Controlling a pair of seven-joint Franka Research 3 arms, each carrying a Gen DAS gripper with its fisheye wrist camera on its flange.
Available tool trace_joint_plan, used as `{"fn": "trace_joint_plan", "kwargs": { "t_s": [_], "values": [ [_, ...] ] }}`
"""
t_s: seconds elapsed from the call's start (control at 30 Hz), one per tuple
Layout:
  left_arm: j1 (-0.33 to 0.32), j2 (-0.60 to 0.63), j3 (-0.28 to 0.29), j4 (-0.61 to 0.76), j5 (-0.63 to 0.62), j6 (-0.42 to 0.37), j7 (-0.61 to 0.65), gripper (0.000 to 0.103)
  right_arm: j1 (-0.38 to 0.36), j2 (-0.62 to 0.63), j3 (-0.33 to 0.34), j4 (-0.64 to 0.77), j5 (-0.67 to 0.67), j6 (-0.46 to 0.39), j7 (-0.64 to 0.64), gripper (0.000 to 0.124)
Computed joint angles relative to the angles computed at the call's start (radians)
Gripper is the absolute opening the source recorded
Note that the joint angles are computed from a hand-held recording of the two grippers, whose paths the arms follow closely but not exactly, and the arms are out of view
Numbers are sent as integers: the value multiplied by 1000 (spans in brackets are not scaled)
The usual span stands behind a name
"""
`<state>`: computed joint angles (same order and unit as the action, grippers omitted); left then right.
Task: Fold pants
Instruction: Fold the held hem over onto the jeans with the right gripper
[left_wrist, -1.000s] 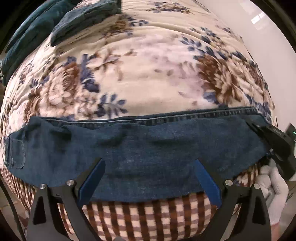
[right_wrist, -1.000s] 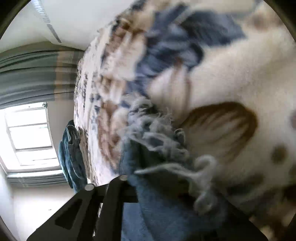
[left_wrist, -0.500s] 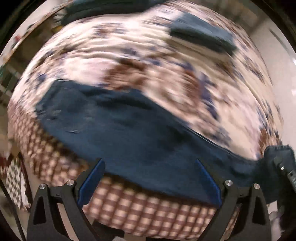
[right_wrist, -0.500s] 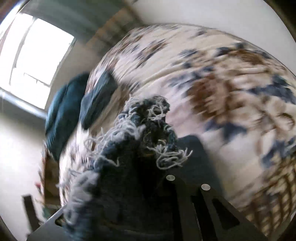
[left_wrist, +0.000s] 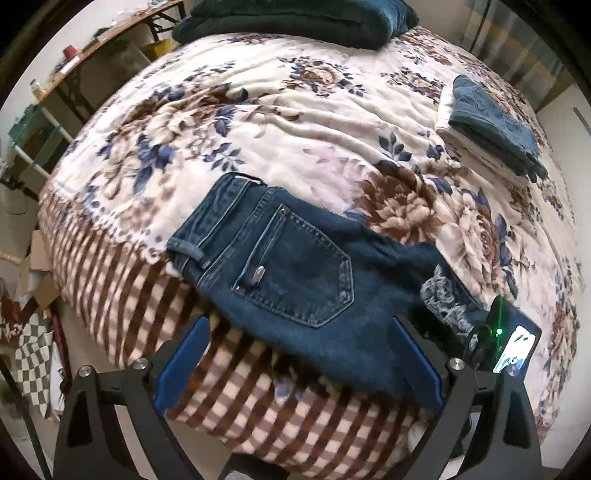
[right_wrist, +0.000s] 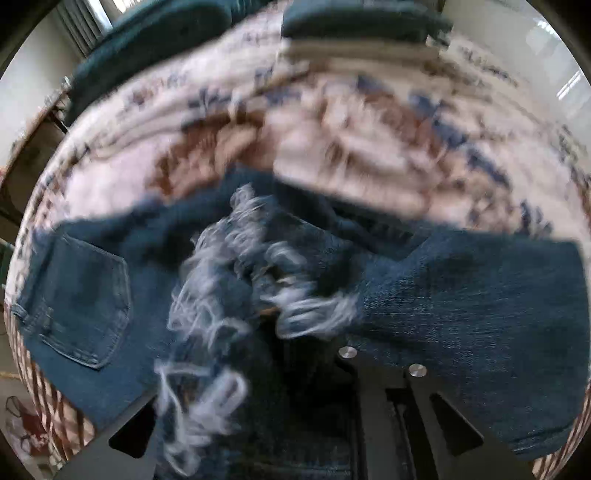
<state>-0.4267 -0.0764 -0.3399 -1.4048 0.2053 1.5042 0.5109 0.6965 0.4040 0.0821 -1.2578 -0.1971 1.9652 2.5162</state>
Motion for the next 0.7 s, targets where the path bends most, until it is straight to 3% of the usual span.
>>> {"fn": "trace_joint_plan", "kwargs": {
  "t_s": [0.03, 0.07, 0.1, 0.13, 0.2, 0.27, 0.37, 0.47, 0.53, 0.6, 0.7],
  "values": [
    [4, -4, 7, -11, -15, 25, 8, 98, -8, -7, 3, -8, 16, 10, -5, 33],
    [7, -1, 11, -13, -28, 45, 16, 98, -41, -35, 23, -51, 87, 67, -41, 72],
    [9, 7, 13, -7, -41, 63, 24, 98, -72, -63, 40, -94, 161, 121, -80, 91],
    [9, 12, 14, -3, -49, 76, 29, 98, -100, -97, 55, -141, 236, 173, -117, 97],
    [11, 27, 18, 1, -83, 123, 40, 98, -136, -205, 62, -256, 337, 247, -135, 97],
    [14, 47, 25, -8, -159, 191, 46, 98, -166, -326, 57, -360, 393, 256, -118, 97],
    [17, 115, 29, -7, -283, 256, 73, 98, -215, -483, 48, -491, 393, 197, -40, 97],
    [6, 249, 15, 50, -354, 237, 115, 98, -290, -628, 31, -624, 398, 69, 45, 97],
    [-5, 324, 6, 91, -371, 211, 143, 97, -331, -677, 23, -689, 418, 33, 45, 97],
    [-21, 364, 0, 108, -363, 210, 163, 86, -368, -726, 12, -775, 448, 37, 38, 97],
    [-78, 405, -1, 179, -241, 154, 204, 38, -396, -758, -10, -890, 540, 116, -32, 93]
  ]
}}
